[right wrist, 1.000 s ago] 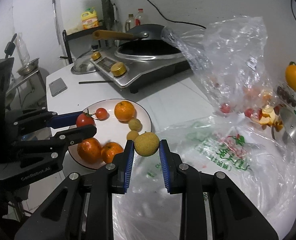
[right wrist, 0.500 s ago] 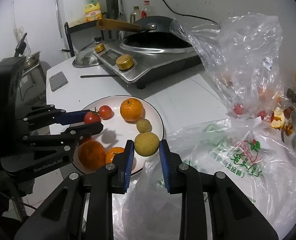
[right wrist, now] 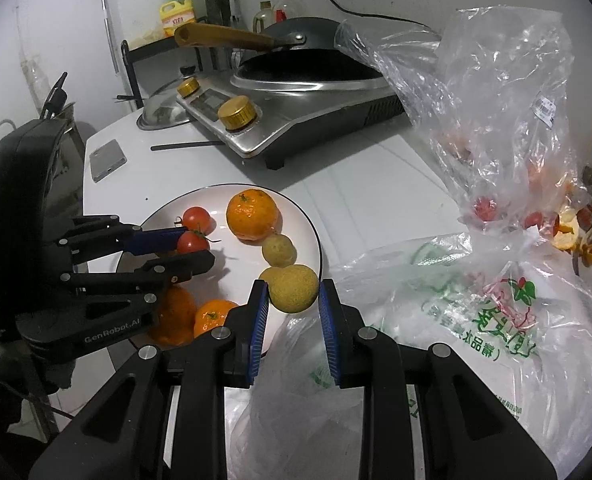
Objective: Organize fruits
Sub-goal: 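Lower the cherry tomato onto the white plate and open the left tool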
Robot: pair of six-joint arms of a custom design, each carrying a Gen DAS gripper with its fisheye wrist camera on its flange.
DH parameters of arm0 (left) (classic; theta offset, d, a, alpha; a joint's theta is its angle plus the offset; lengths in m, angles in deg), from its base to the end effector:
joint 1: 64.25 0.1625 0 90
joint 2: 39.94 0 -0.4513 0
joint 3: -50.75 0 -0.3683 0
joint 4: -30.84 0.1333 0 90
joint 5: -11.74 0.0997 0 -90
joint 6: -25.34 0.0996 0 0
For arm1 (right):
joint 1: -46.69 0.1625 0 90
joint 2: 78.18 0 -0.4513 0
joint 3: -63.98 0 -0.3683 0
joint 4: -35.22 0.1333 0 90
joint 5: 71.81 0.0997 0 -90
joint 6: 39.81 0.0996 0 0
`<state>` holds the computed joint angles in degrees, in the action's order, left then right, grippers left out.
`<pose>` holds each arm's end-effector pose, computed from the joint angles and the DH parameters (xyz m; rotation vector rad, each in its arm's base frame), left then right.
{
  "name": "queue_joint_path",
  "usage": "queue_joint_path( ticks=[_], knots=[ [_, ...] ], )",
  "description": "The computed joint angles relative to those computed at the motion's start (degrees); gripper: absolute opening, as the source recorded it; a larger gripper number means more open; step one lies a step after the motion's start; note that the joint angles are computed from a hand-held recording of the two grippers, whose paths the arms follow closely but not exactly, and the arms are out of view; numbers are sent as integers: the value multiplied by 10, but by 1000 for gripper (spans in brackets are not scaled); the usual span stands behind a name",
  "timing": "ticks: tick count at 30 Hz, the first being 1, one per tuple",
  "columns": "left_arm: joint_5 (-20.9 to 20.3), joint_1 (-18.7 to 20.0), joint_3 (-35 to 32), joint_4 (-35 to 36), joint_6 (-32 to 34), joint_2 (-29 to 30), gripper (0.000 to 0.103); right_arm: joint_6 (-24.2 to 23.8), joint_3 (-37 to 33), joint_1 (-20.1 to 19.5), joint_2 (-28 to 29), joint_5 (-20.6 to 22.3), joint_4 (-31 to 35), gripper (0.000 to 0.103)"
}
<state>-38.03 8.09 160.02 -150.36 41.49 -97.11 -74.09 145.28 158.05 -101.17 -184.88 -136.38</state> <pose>0.0074 -0.6281 0.2550 0.3869 2.3133 -0.8371 0.3561 -0.6518 -0.0194 1.1418 -2.4034 0.4834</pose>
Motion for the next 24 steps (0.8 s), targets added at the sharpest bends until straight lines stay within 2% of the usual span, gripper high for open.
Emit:
queue_joint_path(
  ticks=[9,24],
  knots=[
    [-8,4,-1,14,-12,-7,30,1,-10,3,6,-1,9,28],
    [-14,2,49,-56,-7,-58,33,-6,-59,20,45,11,69,28]
  ],
)
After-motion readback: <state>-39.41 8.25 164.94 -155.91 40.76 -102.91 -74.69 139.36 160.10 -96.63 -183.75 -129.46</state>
